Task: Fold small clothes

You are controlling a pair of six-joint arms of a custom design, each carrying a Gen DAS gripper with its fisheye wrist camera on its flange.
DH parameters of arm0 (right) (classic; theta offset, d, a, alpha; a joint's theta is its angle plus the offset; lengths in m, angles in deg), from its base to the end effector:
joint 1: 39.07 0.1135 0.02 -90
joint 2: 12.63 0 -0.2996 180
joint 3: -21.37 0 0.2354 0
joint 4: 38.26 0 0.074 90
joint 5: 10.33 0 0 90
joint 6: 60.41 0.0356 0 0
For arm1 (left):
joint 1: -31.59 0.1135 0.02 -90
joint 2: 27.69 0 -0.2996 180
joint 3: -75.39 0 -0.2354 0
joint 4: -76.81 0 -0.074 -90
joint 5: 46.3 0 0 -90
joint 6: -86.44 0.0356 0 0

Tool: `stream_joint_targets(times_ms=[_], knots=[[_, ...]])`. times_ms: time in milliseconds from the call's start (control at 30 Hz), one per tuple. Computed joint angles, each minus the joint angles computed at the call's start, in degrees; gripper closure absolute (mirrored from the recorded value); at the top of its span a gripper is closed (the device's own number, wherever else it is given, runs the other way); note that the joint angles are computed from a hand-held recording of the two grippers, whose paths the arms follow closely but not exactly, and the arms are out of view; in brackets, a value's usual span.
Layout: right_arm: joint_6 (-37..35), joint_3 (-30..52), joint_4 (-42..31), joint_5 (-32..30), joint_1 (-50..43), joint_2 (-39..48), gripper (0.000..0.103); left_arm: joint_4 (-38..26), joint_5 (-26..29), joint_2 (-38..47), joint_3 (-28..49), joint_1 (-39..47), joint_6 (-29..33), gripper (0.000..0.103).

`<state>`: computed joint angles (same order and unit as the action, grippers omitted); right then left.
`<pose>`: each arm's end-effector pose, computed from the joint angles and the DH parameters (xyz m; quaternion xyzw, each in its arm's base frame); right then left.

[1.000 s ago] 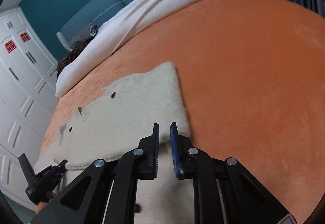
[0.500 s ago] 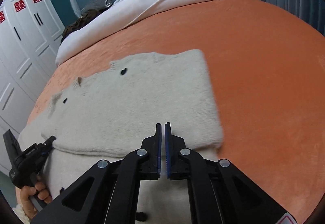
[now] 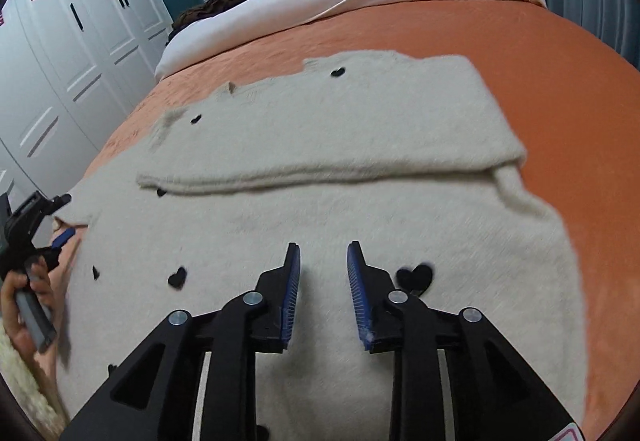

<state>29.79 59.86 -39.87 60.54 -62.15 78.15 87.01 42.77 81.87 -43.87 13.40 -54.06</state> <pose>0.2175 -0.0800 0.1399 0.1387 0.9287 0.0942 0.3308 0.3431 -0.1121 0.1502 -0.2541 0.8646 -0.2385 0.3620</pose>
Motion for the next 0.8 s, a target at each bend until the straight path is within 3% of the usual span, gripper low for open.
stream_joint_targets(times_ms=[67, 133, 200, 300, 333, 367, 433, 500, 533, 667, 800], knots=[[3.3, -2.6, 3.8, 2.0, 2.3, 2.2, 0.069, -3.2, 1.2, -1.5, 0.5, 7.5, 0.9, 0.025], [4.2, -5.6, 9.3, 3.8, 4.0, 2.5, 0.058, -7.4, 3.6, -0.4, 3.7, 14.4, -0.2, 0.024], [3.6, -5.9, 9.2, 4.5, 5.5, 2.1, 0.047, -9.5, 8.2, 2.7, 7.0, 19.7, -3.6, 0.022], [2.2, -6.4, 10.0, 4.4, 6.6, 2.5, 0.035, -6.0, 12.8, 6.2, 8.8, 23.5, -11.3, 0.023], [1.6, -6.4, 9.9, 3.8, 6.3, 2.4, 0.031, -4.4, 12.8, 6.7, 9.1, 23.8, -13.0, 0.031], [1.3, -6.2, 10.0, 3.5, 6.4, 2.8, 0.030, -3.0, 14.1, 7.6, 10.0, 24.1, -13.5, 0.059], [0.9, -6.2, 10.0, 3.3, 6.4, 2.8, 0.027, -6.1, 14.4, 7.9, 13.2, 23.5, -12.5, 0.091], [0.8, -6.5, 10.4, 3.3, 6.4, 2.7, 0.026, -8.7, 11.1, 5.3, 15.5, 21.2, -8.2, 0.097], [0.7, -6.7, 10.7, 2.8, 6.2, 2.9, 0.026, -10.8, 10.0, 3.5, 17.9, 18.9, -3.3, 0.101], [0.6, -7.3, 11.7, 0.6, 4.7, 3.0, 0.025, -19.4, 5.9, -2.4, 29.3, 3.7, 17.1, 0.101], [0.5, -7.5, 11.3, -0.5, 4.0, 2.5, 0.025, -27.2, 5.2, 3.9, 44.7, -14.1, 25.3, 0.100]])
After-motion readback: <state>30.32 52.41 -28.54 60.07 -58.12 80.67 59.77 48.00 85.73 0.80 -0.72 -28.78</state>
